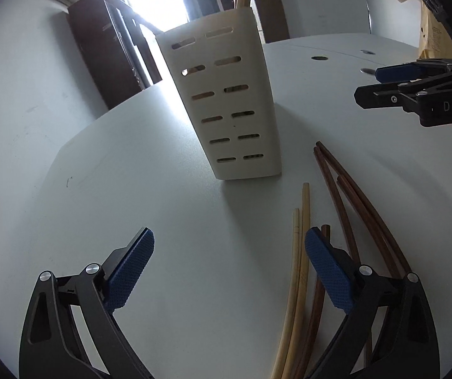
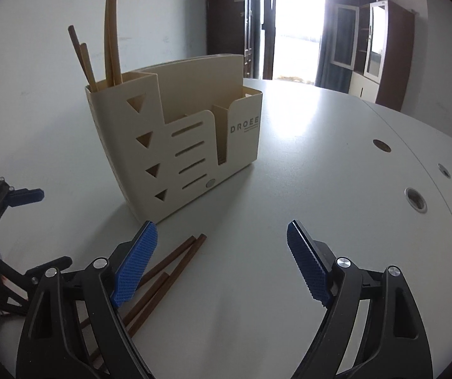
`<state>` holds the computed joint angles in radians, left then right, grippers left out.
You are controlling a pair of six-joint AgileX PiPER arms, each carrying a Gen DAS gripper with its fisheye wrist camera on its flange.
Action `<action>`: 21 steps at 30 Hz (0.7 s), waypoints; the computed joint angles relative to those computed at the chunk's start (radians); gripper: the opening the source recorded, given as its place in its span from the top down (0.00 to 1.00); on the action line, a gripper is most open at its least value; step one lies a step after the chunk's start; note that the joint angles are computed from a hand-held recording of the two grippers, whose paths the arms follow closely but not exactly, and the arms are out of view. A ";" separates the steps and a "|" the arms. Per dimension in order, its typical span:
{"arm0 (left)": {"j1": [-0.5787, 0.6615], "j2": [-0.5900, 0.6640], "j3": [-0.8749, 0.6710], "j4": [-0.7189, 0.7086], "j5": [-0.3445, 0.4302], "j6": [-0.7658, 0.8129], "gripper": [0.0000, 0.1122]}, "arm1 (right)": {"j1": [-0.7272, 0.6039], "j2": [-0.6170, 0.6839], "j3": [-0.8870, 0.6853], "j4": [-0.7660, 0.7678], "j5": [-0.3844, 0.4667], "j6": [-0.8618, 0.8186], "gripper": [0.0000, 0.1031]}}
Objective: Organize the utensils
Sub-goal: 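Move both open tools back down toward the remaining chopstick pile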
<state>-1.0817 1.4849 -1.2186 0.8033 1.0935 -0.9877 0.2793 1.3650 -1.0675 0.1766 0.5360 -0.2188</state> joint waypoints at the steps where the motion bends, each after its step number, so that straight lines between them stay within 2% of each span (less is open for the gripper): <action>1: 0.002 0.002 0.003 -0.009 -0.003 0.002 0.16 | -0.005 0.016 -0.003 0.009 0.005 -0.003 0.18; 6: 0.031 -0.024 0.031 -0.101 -0.060 0.062 0.16 | 0.005 0.075 -0.007 -0.025 0.014 0.034 0.18; 10: 0.044 -0.009 0.041 -0.142 -0.069 0.097 0.17 | 0.002 0.116 -0.019 -0.003 0.031 0.022 0.18; 14: 0.051 0.019 0.030 -0.162 -0.063 0.124 0.17 | 0.015 0.137 -0.014 -0.032 0.004 0.046 0.18; 18: 0.046 0.021 0.027 -0.145 -0.048 0.101 0.17 | 0.019 0.156 -0.008 -0.043 -0.003 0.049 0.18; 21: 0.074 0.021 0.020 -0.153 -0.066 0.103 0.17 | 0.018 0.181 -0.017 -0.038 0.004 0.035 0.18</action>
